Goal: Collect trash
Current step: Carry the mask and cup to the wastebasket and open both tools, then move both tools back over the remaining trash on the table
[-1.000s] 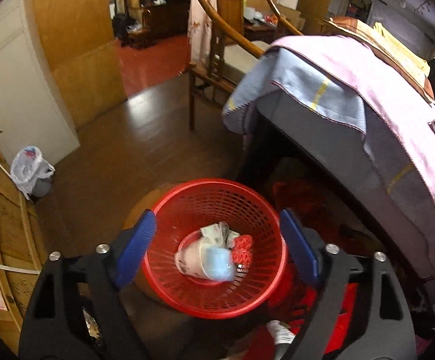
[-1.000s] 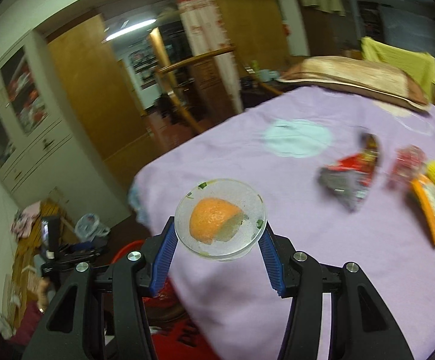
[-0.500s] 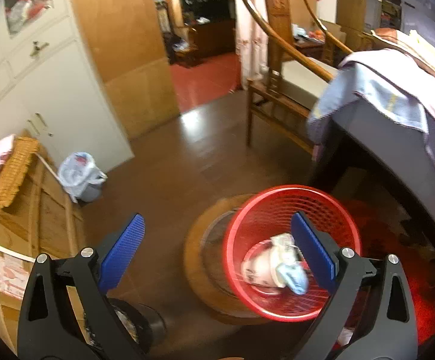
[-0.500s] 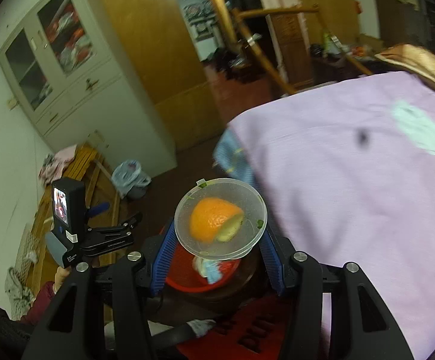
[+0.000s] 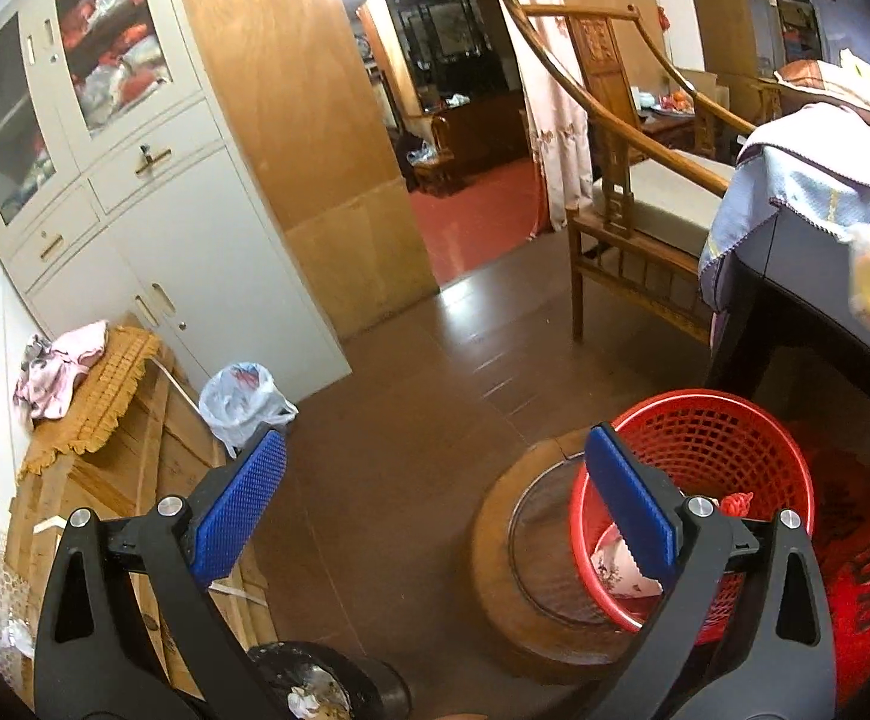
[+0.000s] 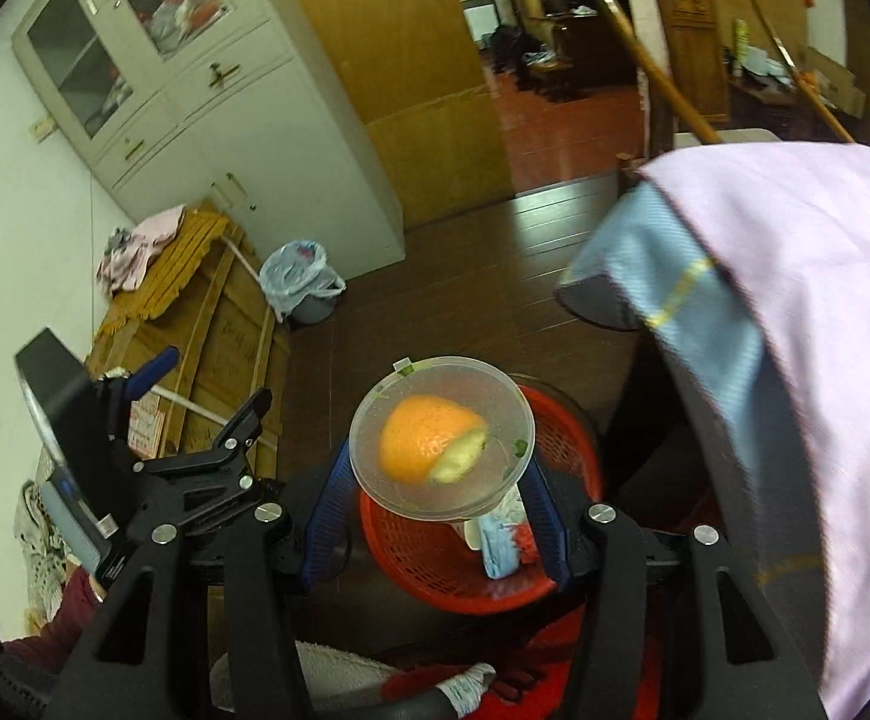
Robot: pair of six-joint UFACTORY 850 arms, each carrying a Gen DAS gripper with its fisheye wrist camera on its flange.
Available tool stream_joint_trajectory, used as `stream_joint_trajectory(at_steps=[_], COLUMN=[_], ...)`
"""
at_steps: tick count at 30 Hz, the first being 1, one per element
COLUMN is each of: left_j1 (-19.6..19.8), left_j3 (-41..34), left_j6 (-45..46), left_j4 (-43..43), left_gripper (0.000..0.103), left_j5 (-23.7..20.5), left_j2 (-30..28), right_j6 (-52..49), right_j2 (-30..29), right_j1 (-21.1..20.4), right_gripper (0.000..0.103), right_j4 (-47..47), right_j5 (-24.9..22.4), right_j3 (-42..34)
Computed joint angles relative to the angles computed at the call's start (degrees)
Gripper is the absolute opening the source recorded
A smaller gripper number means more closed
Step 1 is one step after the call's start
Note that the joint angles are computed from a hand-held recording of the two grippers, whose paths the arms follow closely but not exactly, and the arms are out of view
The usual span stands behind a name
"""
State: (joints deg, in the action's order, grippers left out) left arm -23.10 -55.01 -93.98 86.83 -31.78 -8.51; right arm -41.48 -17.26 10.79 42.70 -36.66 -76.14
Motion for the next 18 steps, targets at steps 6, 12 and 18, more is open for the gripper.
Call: stream_joint_trajectory(at_steps=[6, 12, 18], left_j1=[0.08, -0.87, -3.09], left_j3=[0.99, 1.12, 0.89], left_j6=[-2.15, -2.64, -3.82], left_j4=[2.44, 3.55, 5.75], left_gripper=[0.096, 0.096, 0.096], left_j5=[0.60, 0.64, -0.07], left_j2=[1.19, 1.85, 2.97], right_j6=[0.31, -0.79, -4.07], right_j2=[-0.39, 2.65, 7.53], right_j1=[0.82, -0.77, -3.42], right_gripper=[0.065, 0.065, 0.065], right_j4=[0.59, 1.53, 4.64], right_j5=[0.85, 2.88, 5.07], right_j3=[-0.45, 2.20, 6.22])
